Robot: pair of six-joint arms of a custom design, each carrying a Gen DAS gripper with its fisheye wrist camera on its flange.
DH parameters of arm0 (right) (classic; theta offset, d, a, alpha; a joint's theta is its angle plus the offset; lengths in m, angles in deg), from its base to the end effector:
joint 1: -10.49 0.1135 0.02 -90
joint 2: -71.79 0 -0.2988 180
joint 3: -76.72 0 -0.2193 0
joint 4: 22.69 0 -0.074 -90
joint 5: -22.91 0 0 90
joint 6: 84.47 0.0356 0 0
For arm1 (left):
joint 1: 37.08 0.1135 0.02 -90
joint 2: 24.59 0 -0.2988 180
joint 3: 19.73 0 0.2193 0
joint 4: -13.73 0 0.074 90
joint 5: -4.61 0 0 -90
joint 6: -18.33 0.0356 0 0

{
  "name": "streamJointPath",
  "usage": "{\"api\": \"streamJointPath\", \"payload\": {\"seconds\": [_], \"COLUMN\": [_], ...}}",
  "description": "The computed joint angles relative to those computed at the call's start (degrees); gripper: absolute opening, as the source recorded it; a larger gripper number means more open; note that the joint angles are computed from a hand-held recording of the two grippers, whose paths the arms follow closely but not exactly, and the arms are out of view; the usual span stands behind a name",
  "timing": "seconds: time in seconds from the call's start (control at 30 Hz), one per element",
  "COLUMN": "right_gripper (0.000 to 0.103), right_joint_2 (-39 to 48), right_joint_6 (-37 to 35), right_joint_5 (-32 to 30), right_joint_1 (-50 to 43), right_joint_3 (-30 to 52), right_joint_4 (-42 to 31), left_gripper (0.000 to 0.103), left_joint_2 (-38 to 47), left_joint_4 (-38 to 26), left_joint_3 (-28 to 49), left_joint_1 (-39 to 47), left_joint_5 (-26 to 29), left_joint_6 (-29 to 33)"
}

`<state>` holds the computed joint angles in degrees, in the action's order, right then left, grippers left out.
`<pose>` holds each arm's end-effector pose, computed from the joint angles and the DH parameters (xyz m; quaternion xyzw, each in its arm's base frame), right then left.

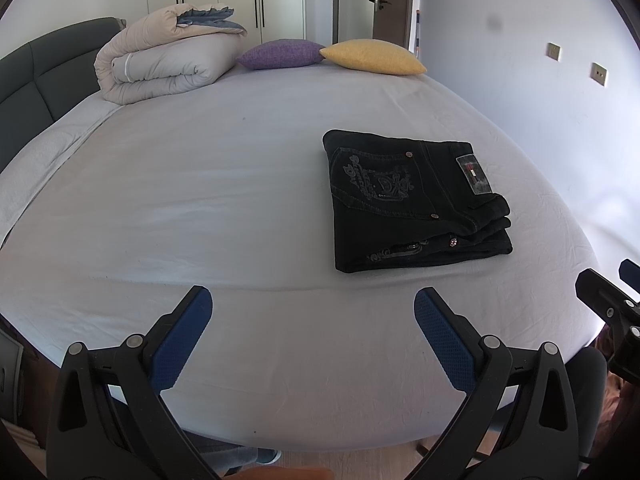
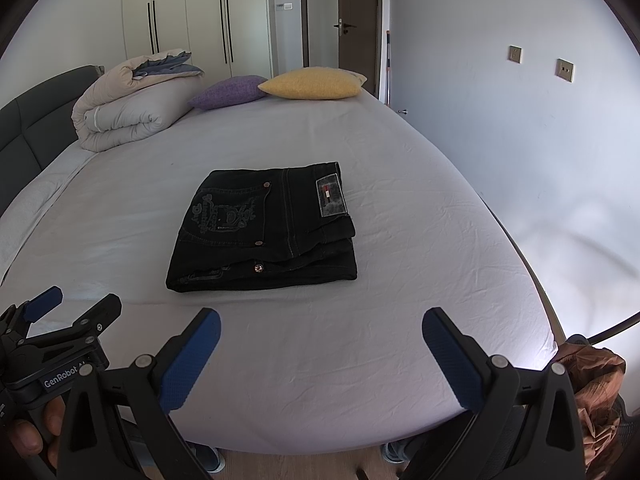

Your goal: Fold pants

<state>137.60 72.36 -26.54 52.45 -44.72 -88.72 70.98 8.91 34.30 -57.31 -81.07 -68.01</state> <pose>0.1227 0.0792 0.2616 0.2490 0.8955 -0.0887 0.3582 0.2700 -0.1024 0.1862 0.2057 0.9047 -0.0881 0.3625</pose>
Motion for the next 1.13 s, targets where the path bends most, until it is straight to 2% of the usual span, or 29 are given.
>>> {"api": "streamJointPath", "payload": {"seconds": [0.63, 1.0, 1.13], "right_gripper": [0.103, 0.103, 0.103], "right_joint_2": [-0.3, 1.0, 0.5], "right_joint_6": [-0.3, 3.8, 2.5], "right_joint_5": [-0.2, 0.4, 0.2], "right_joint_1": [-0.2, 3.0, 2.0], "right_joint_3": [-0.3, 0.0, -0.2], "right_joint_4": [0.2, -1.3, -0.9], "left_gripper": [0.103, 0.103, 0.103], "left_joint_2": [0.6, 0.6, 0.4], "left_joint_4": [-0.9, -0.8, -0.2], "left_joint_3": [0.8, 0.7, 0.3], "left_joint_1": [1.3, 1.5, 1.7], "left_joint_5": [1.5, 1.5, 1.7], "left_joint_6": [1.2, 1.4, 1.7]}}
